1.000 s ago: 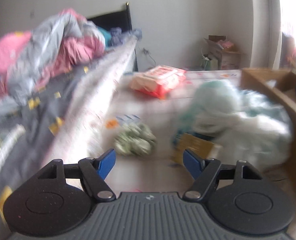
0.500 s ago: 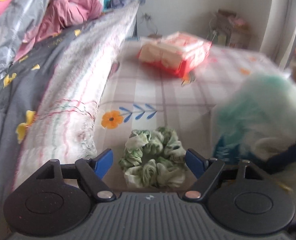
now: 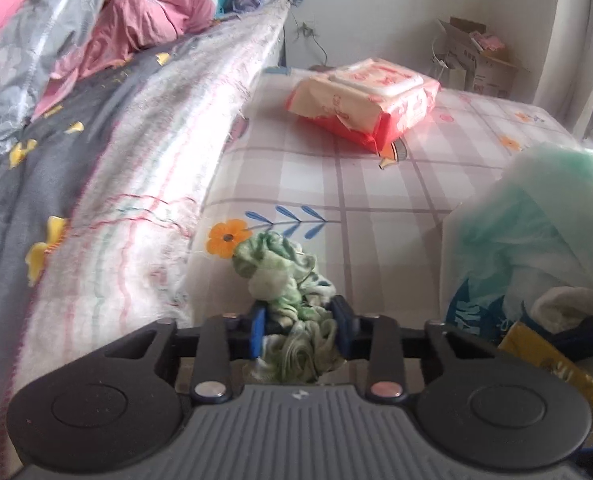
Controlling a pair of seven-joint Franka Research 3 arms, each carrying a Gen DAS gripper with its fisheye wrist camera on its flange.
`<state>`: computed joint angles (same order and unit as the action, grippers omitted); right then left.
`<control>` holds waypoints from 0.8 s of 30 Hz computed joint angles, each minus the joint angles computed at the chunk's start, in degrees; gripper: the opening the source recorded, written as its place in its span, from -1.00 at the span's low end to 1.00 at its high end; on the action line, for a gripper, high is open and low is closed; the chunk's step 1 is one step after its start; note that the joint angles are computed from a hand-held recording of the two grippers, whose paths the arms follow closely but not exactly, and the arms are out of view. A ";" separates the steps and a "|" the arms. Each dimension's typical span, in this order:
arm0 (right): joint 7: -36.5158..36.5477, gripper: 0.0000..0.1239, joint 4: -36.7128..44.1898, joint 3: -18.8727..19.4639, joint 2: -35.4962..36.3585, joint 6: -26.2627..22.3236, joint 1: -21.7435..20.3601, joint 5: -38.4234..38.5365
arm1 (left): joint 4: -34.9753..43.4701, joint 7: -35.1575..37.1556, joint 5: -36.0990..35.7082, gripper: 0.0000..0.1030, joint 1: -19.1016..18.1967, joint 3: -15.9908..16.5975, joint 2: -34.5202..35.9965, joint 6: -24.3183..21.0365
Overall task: Organize soft objects
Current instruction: 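Grasp the gold snack box with the right tool while the left tool grasps the green scrunchie, then carry the snack box and scrunchie into the cardboard box and open both tools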
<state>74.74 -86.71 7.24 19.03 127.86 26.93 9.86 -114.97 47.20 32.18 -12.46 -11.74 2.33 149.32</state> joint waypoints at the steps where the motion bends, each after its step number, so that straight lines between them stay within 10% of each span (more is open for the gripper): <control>1: -0.14 -0.09 -0.87 0.13 -0.82 0.61 -0.29 0.82 | -0.51 -0.58 0.68 -0.41 -0.06 0.02 -0.83 -0.07; 16: -3.39 -0.09 -28.16 -1.30 -28.00 14.35 -5.33 24.63 | -9.49 -2.81 -2.19 -0.42 -0.42 -3.62 -18.53 3.42; 24: 8.85 -0.08 -49.91 -5.73 -52.73 17.58 -14.06 19.98 | -6.62 1.82 -5.81 -0.41 -4.83 -6.55 -16.84 5.43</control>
<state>83.59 -136.62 1.51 -33.69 145.44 12.87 29.84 -121.59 49.02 26.37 -17.29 -18.29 -14.51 154.76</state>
